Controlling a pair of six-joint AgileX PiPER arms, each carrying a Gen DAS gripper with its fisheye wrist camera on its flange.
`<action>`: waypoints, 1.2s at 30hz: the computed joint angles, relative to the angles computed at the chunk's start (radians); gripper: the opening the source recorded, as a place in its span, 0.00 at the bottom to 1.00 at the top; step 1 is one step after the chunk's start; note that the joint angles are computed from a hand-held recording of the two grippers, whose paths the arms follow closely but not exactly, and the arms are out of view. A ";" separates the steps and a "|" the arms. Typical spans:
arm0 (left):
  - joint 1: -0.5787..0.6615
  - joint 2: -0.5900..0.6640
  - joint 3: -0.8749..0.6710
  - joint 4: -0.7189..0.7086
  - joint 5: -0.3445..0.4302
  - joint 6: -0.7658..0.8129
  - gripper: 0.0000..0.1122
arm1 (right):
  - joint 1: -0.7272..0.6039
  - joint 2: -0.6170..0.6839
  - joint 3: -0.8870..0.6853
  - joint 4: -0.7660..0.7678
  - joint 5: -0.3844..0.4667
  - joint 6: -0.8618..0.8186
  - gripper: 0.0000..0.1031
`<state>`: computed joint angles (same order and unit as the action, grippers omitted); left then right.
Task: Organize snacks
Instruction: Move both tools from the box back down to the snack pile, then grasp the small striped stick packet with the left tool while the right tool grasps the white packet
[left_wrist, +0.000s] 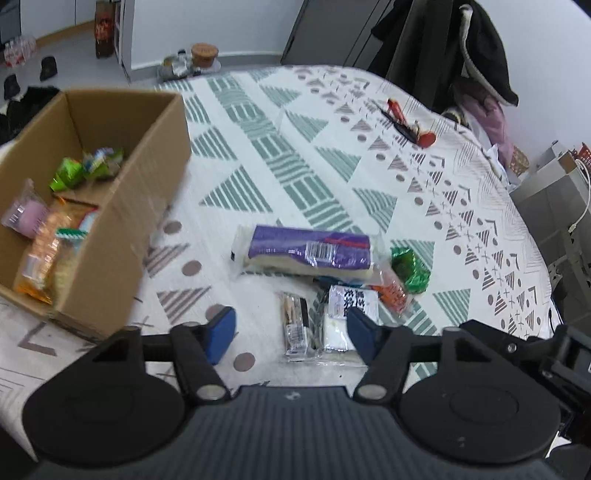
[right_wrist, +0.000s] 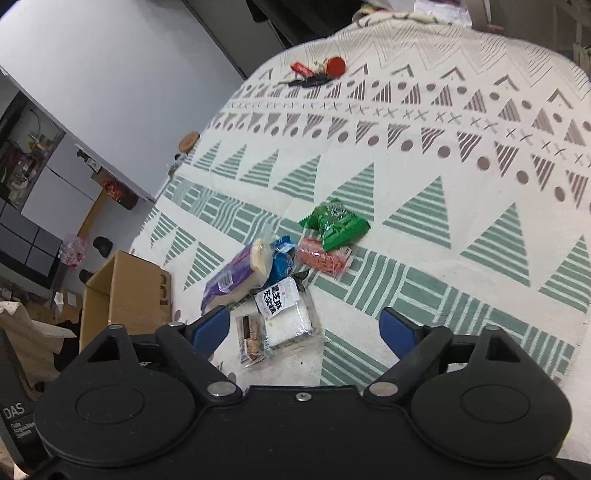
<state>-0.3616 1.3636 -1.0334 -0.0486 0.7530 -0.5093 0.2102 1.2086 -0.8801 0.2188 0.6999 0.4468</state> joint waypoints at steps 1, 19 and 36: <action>0.006 0.015 0.003 -0.016 -0.009 0.014 0.50 | -0.005 0.017 -0.001 0.017 -0.005 -0.024 0.77; 0.056 0.222 -0.021 -0.116 -0.074 0.118 0.16 | -0.030 0.310 -0.077 0.196 -0.071 -0.300 0.60; 0.151 0.116 0.031 -0.125 -0.045 0.148 0.15 | 0.169 0.377 -0.163 -0.138 -0.041 -0.093 0.46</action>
<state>-0.2106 1.4793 -1.0020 -0.1733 0.7083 -0.3613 0.3792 1.5857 -1.0434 0.0809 0.6584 0.3539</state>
